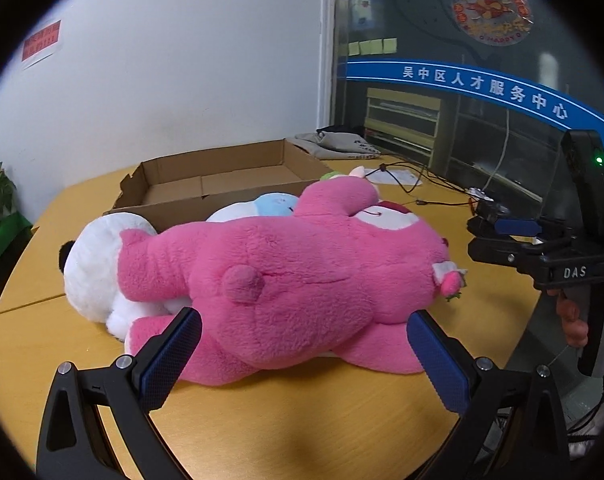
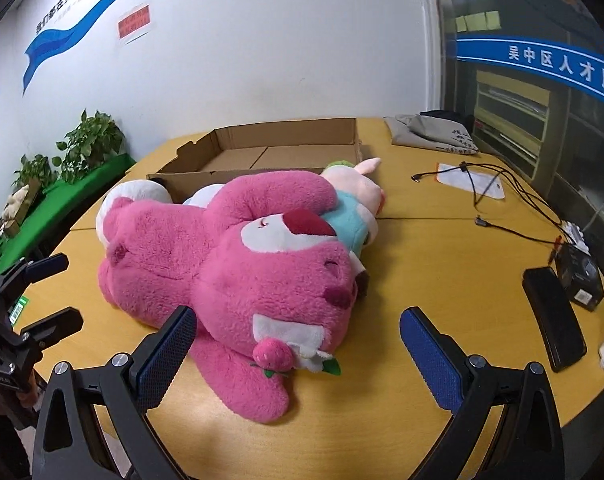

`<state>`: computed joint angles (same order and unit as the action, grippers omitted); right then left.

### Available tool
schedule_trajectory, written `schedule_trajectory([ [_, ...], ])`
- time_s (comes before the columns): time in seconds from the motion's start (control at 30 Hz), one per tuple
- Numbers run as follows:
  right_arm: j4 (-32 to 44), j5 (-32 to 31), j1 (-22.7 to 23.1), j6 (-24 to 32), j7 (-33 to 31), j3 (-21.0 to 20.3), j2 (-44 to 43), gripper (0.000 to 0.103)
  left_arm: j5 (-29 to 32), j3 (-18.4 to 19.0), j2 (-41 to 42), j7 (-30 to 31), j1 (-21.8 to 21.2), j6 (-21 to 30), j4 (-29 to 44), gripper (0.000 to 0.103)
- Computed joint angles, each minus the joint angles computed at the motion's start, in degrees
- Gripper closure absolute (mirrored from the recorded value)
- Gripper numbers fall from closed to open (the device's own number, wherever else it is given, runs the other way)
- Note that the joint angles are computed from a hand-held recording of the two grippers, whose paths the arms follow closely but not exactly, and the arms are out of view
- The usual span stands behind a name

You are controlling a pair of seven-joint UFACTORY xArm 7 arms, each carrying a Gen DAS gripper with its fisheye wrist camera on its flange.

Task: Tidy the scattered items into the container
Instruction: 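Move both grippers toward the large pink plush bear on the table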

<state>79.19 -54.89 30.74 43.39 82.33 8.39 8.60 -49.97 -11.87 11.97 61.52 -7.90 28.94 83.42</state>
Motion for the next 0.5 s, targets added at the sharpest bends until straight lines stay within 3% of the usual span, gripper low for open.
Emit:
schedule_trajectory([
  [0.2,2.11,-0.62,-0.24,-1.87,-1.89,-0.95,1.97,0.0,0.5,-0.08,5.26,-4.73,1.48,7.54,7.61,0.001],
  [0.5,3.2,2.27,-0.83,-4.88,-3.65,-2.85,4.02,0.0,4.89,-0.86,12.12,-12.24,3.28,13.23,16.89,0.001],
])
